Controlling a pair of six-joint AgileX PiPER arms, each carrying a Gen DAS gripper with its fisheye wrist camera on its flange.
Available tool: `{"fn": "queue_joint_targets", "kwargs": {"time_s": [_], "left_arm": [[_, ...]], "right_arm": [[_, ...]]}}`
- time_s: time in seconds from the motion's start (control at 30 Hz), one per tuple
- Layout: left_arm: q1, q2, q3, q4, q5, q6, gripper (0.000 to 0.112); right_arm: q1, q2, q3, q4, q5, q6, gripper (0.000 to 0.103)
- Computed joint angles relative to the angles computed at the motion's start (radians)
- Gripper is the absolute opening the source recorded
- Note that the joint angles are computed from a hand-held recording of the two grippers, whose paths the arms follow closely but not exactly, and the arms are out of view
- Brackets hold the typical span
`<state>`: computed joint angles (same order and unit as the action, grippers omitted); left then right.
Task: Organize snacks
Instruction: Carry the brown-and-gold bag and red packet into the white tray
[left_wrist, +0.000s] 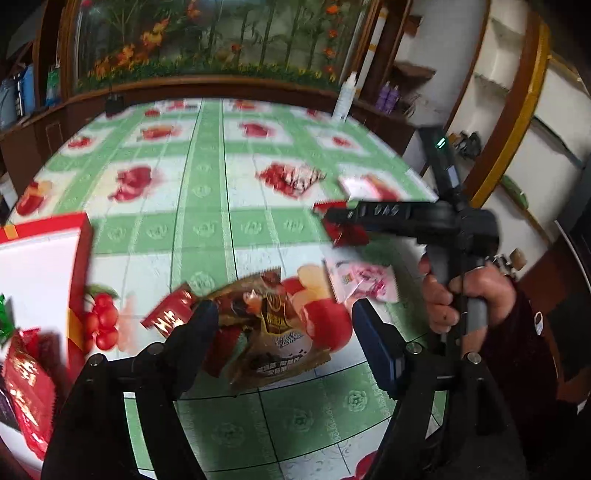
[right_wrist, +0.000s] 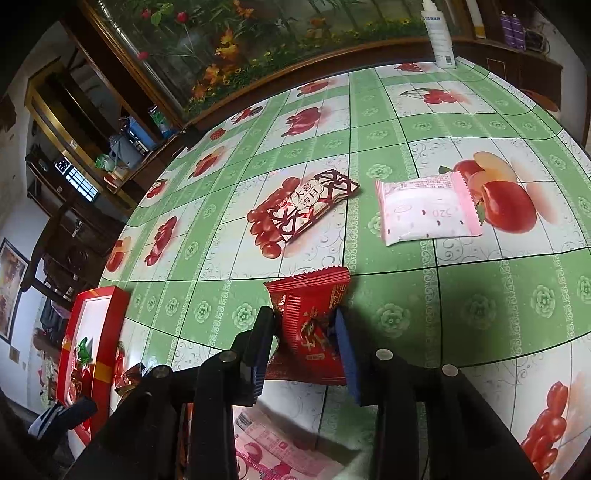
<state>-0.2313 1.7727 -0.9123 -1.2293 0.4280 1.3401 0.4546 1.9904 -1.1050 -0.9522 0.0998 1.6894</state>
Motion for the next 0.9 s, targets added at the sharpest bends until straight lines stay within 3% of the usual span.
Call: {"fn": "queue_joint_targets", "kwargs": {"time_s": [0.13,0.23,0.4,0.7,0.9], "left_arm": [[-0.066,0.059,-0.02,0.068,-0.073,-0.055,0.074],[-0.105,0.097,-0.037,0.07,-0.096,-0.003,0.051],[-0.136,0.107,-0.018,-0.146,-0.127,0.261,0.048],[-0.056,0.101,-0.019,-0.115,-0.044,0.204,0.042],[0.003,0.027,0.032,-0.141,0.004,0.239,0.042]], "right_arm": [[0.0,0.0,0.0,0.002,0.0,-0.002,0.038],[0.001,0.0,0.0,-0.009,0.0,0.01,0.038],[0.002,0.0,0.001,-0.018,-0.001,0.02,0.038],[0.006,0.002,0.003,-0.089,0.003,0.089,0.038],[0.015,0.005,-0.007,-0.107,0.031,0.091,0.035]]}}
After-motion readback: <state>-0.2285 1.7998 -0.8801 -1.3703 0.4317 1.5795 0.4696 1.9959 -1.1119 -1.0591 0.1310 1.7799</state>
